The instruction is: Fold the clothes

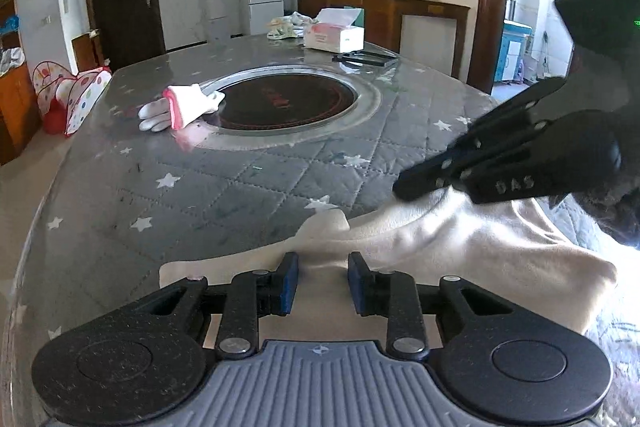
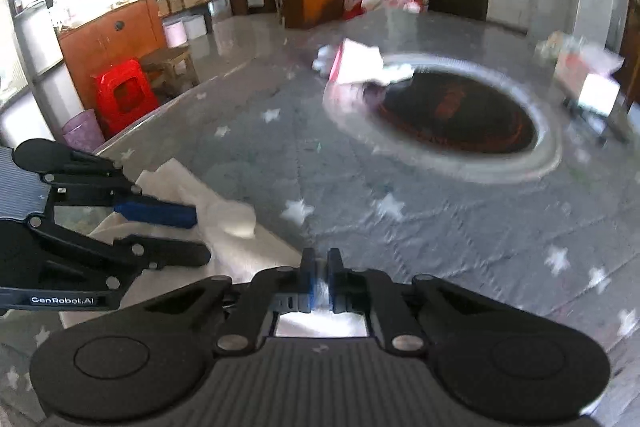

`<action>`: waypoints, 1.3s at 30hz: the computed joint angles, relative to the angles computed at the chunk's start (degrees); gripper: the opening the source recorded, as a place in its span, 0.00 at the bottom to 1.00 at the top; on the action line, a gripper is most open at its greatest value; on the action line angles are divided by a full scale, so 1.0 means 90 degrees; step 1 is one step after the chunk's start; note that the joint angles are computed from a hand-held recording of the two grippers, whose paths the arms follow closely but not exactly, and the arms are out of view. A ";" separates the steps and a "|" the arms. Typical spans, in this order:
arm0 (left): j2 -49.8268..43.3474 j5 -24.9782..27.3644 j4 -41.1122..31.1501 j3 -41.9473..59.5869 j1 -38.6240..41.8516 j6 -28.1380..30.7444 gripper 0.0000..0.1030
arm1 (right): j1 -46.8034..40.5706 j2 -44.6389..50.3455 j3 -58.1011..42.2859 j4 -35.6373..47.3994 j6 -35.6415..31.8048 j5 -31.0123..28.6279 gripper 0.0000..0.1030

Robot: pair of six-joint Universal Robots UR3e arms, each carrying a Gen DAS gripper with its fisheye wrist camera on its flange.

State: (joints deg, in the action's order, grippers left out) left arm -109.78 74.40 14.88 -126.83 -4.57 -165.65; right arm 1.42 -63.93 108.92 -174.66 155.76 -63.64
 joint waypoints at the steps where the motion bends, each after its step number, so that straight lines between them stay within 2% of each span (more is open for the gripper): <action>1: 0.0002 0.0006 0.0024 -0.0013 0.0004 -0.0020 0.30 | 0.0018 -0.0006 0.0045 -0.0182 0.0062 -0.0064 0.04; 3: -0.0006 0.0058 0.0058 -0.0019 -0.0020 -0.0116 0.30 | 0.0123 0.0053 0.0017 -0.0360 0.0145 -0.0366 0.04; 6: -0.0002 0.0128 0.0087 -0.0029 -0.0054 -0.0236 0.32 | 0.0295 0.0120 -0.0210 -0.0044 0.0071 -0.0745 0.06; 7: -0.0015 0.0136 0.0120 -0.0036 -0.0058 -0.0239 0.32 | 0.0364 0.0166 -0.0213 -0.0188 0.0069 -0.0905 0.09; 9: -0.0034 0.0134 0.0178 -0.0057 -0.0054 -0.0251 0.32 | 0.0309 0.0136 -0.0220 -0.0195 0.0121 -0.0691 0.10; 11: -0.0053 0.0137 0.0180 -0.0034 -0.0060 -0.0272 0.33 | 0.0169 0.0060 -0.0299 0.0136 0.0115 -0.0183 0.10; 15: -0.0068 0.0136 0.0195 -0.0030 -0.0063 -0.0307 0.33 | 0.0185 0.0072 -0.0601 0.0828 -0.0354 0.0514 0.10; 20: -0.0070 0.0045 0.0269 -0.0100 0.0008 -0.0290 0.33 | 0.0435 0.0467 -0.1185 0.1300 -0.0494 0.0618 0.10; 29: -0.0008 0.0077 0.0330 -0.0198 -0.0015 -0.0271 0.33 | 0.0773 0.1004 -0.1637 0.0764 0.0148 -0.0345 0.10; 37: 0.0174 0.0075 0.0322 -0.0244 -0.0036 -0.0341 0.32 | 0.0255 0.0027 -0.0558 0.0694 -0.0187 0.0042 0.11; 39: 0.0186 0.0060 0.0335 -0.0222 -0.0057 -0.0386 0.28 | 0.0136 -0.0267 -0.0205 0.0675 -0.0318 0.0142 0.11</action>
State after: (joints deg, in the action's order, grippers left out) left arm -108.10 74.94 17.90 -128.83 -5.08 -169.12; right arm 2.64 -66.33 107.07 -168.59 152.90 -62.37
